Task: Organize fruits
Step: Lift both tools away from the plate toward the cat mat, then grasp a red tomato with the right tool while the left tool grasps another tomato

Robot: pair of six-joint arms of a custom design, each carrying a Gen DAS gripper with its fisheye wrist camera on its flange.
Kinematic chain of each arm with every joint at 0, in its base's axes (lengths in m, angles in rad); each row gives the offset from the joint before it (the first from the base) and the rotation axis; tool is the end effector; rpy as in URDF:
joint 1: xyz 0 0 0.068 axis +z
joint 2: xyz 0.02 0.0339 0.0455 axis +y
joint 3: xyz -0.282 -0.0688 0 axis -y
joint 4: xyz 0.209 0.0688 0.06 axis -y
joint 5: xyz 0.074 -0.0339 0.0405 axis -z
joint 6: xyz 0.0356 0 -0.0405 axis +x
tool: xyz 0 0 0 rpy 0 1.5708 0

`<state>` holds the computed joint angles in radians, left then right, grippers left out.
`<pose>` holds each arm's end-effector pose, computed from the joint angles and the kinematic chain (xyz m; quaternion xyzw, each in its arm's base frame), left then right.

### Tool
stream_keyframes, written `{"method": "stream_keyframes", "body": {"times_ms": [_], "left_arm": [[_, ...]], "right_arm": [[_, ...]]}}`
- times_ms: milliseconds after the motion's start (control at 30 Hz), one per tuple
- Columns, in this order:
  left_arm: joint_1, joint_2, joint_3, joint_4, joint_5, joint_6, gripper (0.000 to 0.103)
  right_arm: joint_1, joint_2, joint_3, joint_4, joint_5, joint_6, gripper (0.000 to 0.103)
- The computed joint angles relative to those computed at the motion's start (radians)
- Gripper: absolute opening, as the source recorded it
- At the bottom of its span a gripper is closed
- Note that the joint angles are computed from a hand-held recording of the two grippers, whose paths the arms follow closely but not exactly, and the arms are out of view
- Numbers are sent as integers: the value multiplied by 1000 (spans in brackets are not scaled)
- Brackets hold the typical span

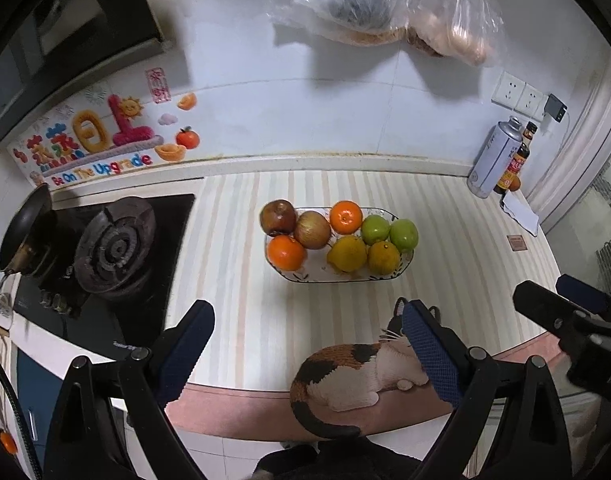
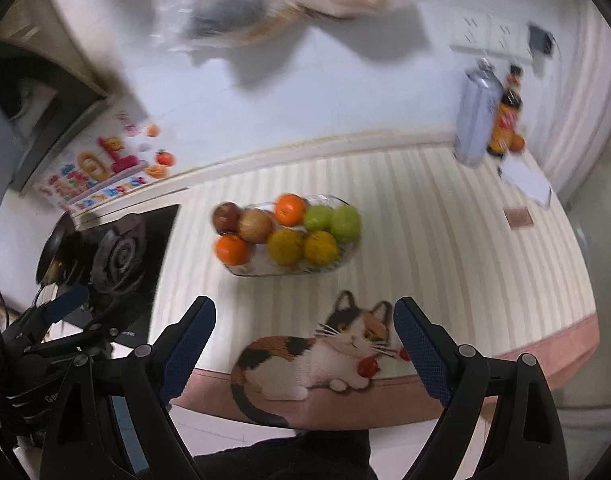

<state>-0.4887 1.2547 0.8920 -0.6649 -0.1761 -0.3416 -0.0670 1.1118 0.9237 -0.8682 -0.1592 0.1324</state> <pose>0.1843 -0.0909 0.2701 0.0470 0.9588 -0.0303 0.2787 0.1653 -0.0054 0.2912 0.0758 0.9613 0.0852 0.2510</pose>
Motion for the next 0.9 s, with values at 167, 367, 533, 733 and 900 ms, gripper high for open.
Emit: {"method": "stream_keyframes", "body": {"times_ms": [167,367,533,733,900], "left_arm": [[-52,187,-26,105,-56,-10,102],[-139,498,5,220,-68,-22,102],[-210,753,117,230,-33,-7,102],[-260,920,223,218,29,5,102],[-293,986,269,210,119,1,102]], "right_arm": [[-254,160,-162,178,-65,-129,93],[-468,614,-351,579,-76,-233,65],[-539,881,-386,800,-72,-268,51],[-539,1002,-399,910,-109,-305,29],[-564,951,-460,966,-103,-329,28]]}}
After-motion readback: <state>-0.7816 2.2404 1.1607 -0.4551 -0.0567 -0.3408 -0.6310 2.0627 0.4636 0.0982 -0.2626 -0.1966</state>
